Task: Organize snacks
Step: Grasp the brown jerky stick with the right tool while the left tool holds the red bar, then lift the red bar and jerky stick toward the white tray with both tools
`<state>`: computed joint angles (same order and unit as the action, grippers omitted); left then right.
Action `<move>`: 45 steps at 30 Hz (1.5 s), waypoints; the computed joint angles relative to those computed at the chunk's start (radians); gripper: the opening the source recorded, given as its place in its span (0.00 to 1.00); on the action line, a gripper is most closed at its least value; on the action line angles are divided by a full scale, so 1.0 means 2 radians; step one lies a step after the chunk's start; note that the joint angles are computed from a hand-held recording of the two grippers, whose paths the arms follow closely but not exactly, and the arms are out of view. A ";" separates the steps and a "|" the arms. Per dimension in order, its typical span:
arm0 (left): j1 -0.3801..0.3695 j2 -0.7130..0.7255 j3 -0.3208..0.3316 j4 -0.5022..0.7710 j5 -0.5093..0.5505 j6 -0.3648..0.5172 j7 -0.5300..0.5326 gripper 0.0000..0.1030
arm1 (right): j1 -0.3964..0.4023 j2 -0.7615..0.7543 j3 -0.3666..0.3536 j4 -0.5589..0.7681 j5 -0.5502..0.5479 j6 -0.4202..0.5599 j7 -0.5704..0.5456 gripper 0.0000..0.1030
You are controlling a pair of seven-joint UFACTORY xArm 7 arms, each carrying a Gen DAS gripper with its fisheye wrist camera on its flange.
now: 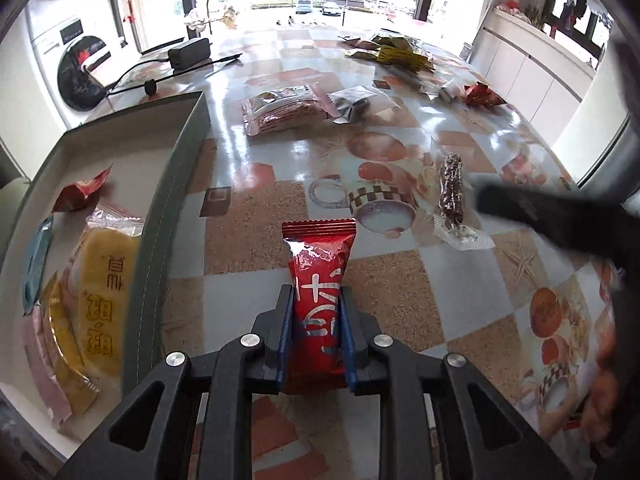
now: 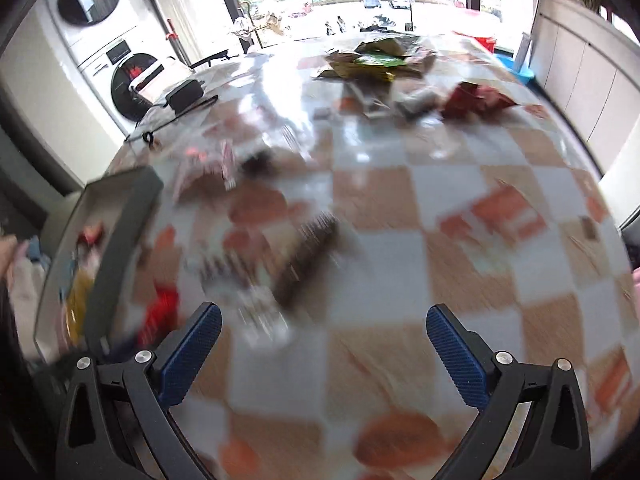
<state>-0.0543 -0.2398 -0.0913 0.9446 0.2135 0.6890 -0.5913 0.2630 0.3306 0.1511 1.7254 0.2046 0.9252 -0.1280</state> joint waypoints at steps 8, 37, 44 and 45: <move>0.003 -0.012 0.000 -0.020 -0.001 -0.025 0.001 0.23 | 0.074 0.063 -0.025 0.060 -0.130 -0.001 0.074 0.55; 0.010 -0.013 -0.008 -0.035 0.044 -0.062 -0.010 0.24 | -0.007 -0.125 -0.009 -0.217 -0.007 -0.135 -0.045 0.40; 0.013 -0.014 -0.012 -0.039 0.050 -0.068 -0.018 0.24 | 0.002 -0.052 -0.042 -0.106 -0.097 -0.119 0.036 0.90; 0.012 -0.015 -0.011 -0.040 0.047 -0.069 -0.016 0.24 | 0.002 -0.055 -0.045 -0.103 -0.098 -0.114 0.041 0.95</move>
<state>-0.0300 -0.2701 -0.1127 0.8645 0.3084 0.5502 -0.6238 0.2663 0.2216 0.0609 1.5187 0.0087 0.6973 -0.0453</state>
